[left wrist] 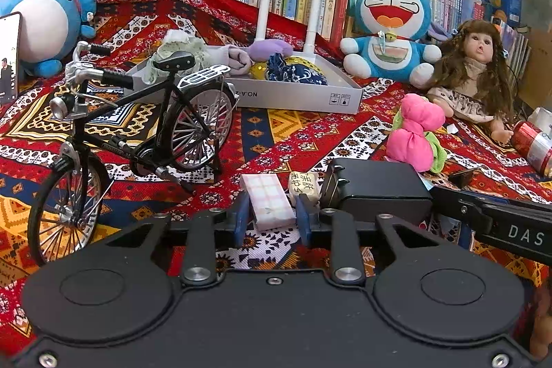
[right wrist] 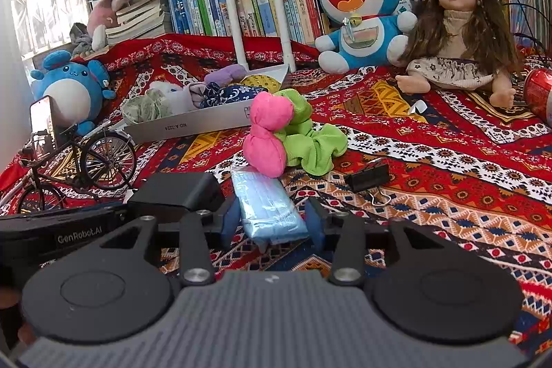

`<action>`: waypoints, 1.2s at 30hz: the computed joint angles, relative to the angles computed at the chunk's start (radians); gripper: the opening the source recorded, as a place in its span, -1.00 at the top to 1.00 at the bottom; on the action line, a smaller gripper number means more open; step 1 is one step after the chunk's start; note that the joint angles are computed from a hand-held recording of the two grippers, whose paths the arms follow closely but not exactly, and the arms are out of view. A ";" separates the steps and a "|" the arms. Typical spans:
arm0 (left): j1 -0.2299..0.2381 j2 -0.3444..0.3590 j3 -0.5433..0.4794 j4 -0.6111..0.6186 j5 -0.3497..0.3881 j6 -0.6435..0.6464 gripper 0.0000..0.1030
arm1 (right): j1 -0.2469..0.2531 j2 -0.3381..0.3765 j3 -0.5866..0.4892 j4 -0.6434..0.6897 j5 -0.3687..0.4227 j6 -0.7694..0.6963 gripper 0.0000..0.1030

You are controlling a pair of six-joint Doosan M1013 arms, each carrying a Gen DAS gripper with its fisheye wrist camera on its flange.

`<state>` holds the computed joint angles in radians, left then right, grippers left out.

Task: Organize soft objects
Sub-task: 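Carry the pink box with the left gripper while the right carries the blue packet into the tray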

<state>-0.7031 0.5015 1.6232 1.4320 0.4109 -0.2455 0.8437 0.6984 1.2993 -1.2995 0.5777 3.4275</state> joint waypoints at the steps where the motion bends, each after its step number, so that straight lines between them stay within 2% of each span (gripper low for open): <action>1: 0.001 -0.001 0.002 0.004 -0.004 -0.006 0.48 | -0.001 0.001 -0.001 0.003 -0.002 -0.004 -0.14; 10: 0.006 -0.017 0.019 0.009 -0.024 -0.019 0.48 | -0.012 0.011 -0.019 0.038 -0.044 -0.024 -0.21; 12: 0.006 -0.022 0.026 0.019 -0.028 -0.029 0.48 | -0.012 0.015 -0.027 0.051 -0.041 -0.043 -0.06; 13: 0.006 -0.025 0.030 0.030 -0.030 -0.039 0.49 | -0.012 0.016 -0.031 0.061 -0.042 -0.057 0.12; 22: 0.004 -0.053 0.063 0.097 -0.047 -0.097 0.49 | 0.001 0.015 -0.039 0.058 0.008 -0.065 0.18; 26: 0.003 -0.075 0.085 0.191 -0.060 -0.167 0.49 | 0.008 0.004 -0.030 -0.003 0.032 -0.015 0.26; 27: 0.003 -0.081 0.090 0.226 -0.064 -0.192 0.49 | 0.010 0.001 -0.029 -0.018 0.039 -0.005 0.40; 31: 0.006 -0.107 0.105 0.375 -0.080 -0.296 0.49 | 0.013 -0.003 -0.038 -0.047 0.061 0.003 0.40; 36: 0.026 -0.141 0.106 0.462 -0.125 -0.357 0.49 | 0.012 -0.001 -0.060 -0.039 0.074 -0.008 0.43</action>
<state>-0.6775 0.3610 1.7295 1.8936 0.2863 -0.6030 0.8561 0.6971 1.2389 -1.3380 0.6517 3.4197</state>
